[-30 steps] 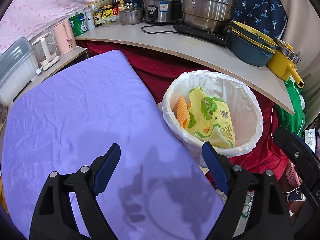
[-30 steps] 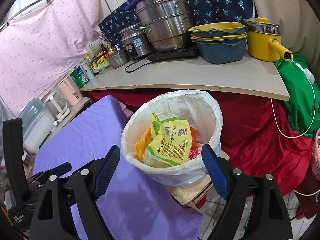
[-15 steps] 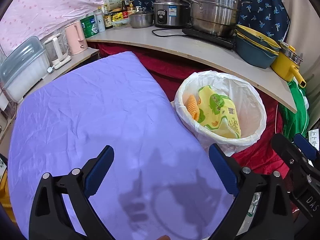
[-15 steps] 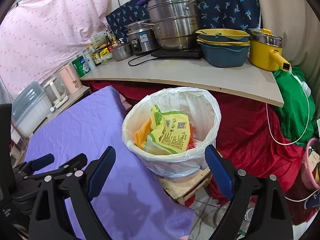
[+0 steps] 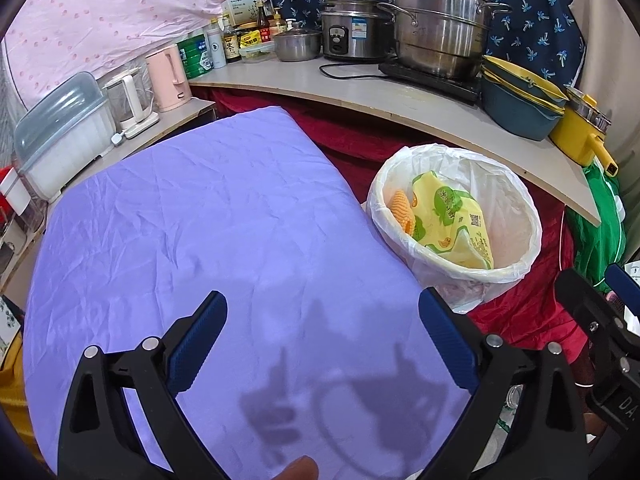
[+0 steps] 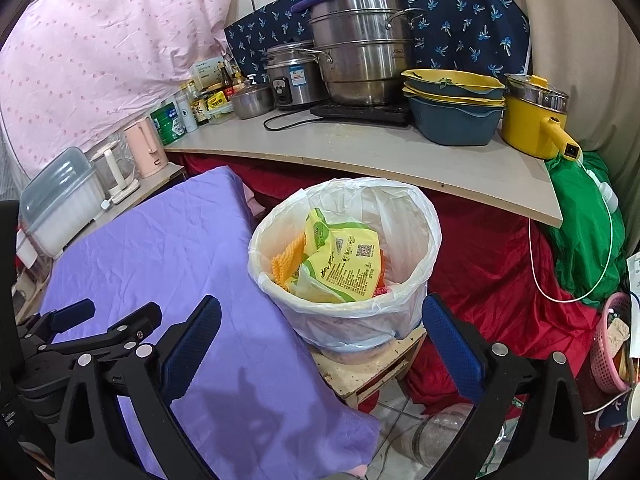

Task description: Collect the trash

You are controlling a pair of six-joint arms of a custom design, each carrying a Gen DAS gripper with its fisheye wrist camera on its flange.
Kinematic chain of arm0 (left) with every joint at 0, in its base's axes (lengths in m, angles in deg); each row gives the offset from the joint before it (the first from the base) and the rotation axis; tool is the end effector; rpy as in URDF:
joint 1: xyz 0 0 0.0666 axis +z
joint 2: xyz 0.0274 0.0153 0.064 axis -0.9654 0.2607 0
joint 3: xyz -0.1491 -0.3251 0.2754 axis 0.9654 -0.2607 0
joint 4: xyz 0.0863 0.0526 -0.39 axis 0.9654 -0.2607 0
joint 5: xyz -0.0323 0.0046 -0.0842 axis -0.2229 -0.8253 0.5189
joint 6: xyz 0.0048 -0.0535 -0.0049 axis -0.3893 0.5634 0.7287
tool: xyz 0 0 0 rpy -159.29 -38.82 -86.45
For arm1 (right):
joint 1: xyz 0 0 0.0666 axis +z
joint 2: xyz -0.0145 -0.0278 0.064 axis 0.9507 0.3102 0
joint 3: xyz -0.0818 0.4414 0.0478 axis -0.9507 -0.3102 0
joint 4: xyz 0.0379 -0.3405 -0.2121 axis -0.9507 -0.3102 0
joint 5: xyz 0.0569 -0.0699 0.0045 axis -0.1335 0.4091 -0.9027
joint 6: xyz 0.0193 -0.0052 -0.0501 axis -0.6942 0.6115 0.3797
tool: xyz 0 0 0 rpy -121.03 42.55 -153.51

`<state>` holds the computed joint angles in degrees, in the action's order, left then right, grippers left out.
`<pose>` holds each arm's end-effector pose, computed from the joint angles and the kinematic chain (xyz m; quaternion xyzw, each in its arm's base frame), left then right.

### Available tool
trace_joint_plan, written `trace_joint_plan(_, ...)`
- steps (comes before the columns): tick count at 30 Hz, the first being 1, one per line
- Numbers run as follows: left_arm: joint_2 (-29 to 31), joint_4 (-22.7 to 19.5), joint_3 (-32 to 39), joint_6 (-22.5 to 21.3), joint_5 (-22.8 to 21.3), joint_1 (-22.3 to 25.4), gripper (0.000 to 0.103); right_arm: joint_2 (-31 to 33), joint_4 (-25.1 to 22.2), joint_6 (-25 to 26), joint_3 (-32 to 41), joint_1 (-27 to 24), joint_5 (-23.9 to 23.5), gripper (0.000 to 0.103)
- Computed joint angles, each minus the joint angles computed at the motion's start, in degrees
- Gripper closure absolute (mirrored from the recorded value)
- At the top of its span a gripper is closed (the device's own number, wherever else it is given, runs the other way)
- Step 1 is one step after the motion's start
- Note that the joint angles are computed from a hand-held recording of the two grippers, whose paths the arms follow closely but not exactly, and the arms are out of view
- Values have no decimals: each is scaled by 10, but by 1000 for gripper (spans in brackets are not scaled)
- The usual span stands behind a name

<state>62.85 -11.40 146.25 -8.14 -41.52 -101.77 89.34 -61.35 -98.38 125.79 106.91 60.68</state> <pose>0.5135 -0.2539 0.5153 0.1162 0.9271 -0.0286 0.3551 0.4427 0.2858 0.5246 0.1558 0.8945 -0.0018 0.4191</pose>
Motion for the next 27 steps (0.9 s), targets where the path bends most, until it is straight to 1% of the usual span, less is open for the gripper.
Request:
trace_joint_plan(10,-5,2,-13,3,-9,-5,10,2,-13,10,-1,4,6,6)
trace_joint_plan(17,-10,15,-21,3,-31,-12,10,-3,-15,9,-10,1,3,6)
trace_joint_plan(27,-11,16,-26,-2,-27,-18,10,-8,-17,1,-19,1,10,6)
